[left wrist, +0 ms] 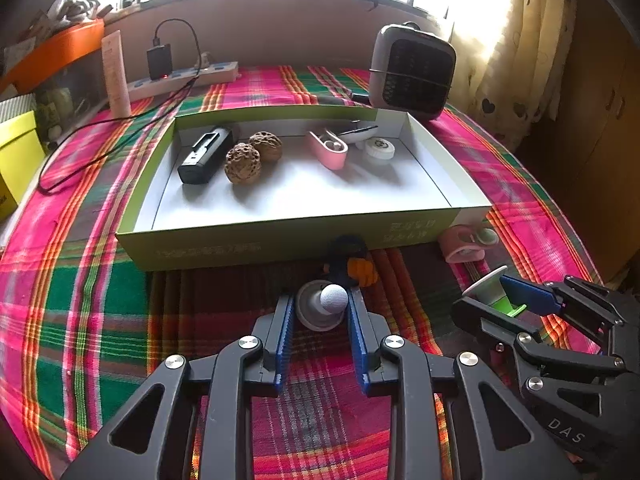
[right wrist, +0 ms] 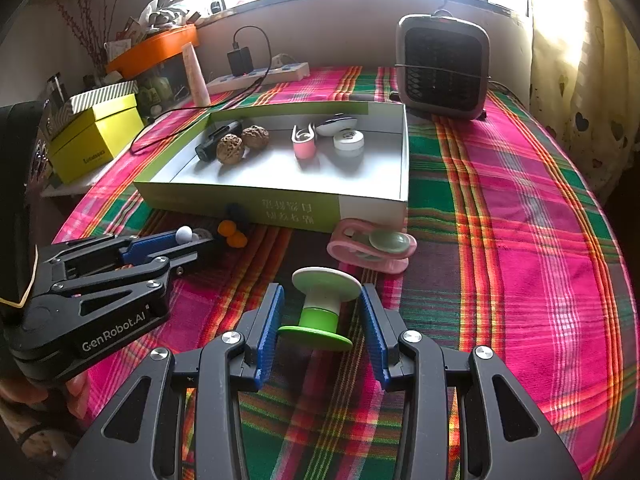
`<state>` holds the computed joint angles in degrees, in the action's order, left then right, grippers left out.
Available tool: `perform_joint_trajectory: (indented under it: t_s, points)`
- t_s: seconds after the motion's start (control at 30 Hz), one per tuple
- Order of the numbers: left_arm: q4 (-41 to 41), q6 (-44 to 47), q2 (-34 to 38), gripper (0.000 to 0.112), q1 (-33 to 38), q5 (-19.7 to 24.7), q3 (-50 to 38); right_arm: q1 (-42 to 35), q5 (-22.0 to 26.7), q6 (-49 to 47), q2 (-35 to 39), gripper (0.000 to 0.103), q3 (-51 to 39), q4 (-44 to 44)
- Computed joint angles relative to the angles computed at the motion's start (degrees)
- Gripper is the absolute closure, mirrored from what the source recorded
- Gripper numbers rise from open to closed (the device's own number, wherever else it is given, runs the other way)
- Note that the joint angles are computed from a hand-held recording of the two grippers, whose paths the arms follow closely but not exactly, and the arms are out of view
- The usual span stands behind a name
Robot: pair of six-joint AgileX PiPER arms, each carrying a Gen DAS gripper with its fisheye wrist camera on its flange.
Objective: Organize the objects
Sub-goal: 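Grasp the white knob with the left gripper while the right grasps the green spool, then carry the white knob and green spool over the tray with both grippers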
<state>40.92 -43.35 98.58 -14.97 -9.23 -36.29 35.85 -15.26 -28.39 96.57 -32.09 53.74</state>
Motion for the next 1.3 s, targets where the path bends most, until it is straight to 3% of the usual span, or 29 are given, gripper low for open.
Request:
perform_joint_trajectory:
  t_s: [0.47,1.3]
  points:
    - [0.5,0.3,-2.5,0.089,0.7,-0.5,1.3,1.4,-0.3,-5.6,-1.1,0.063,-0.7,5.0]
    - [16.4,-14.1,-5.6,0.089,5.2,-1.4,-0.4,1.7,0.6,-22.8,-1.5,0.063,-6.5,19.2]
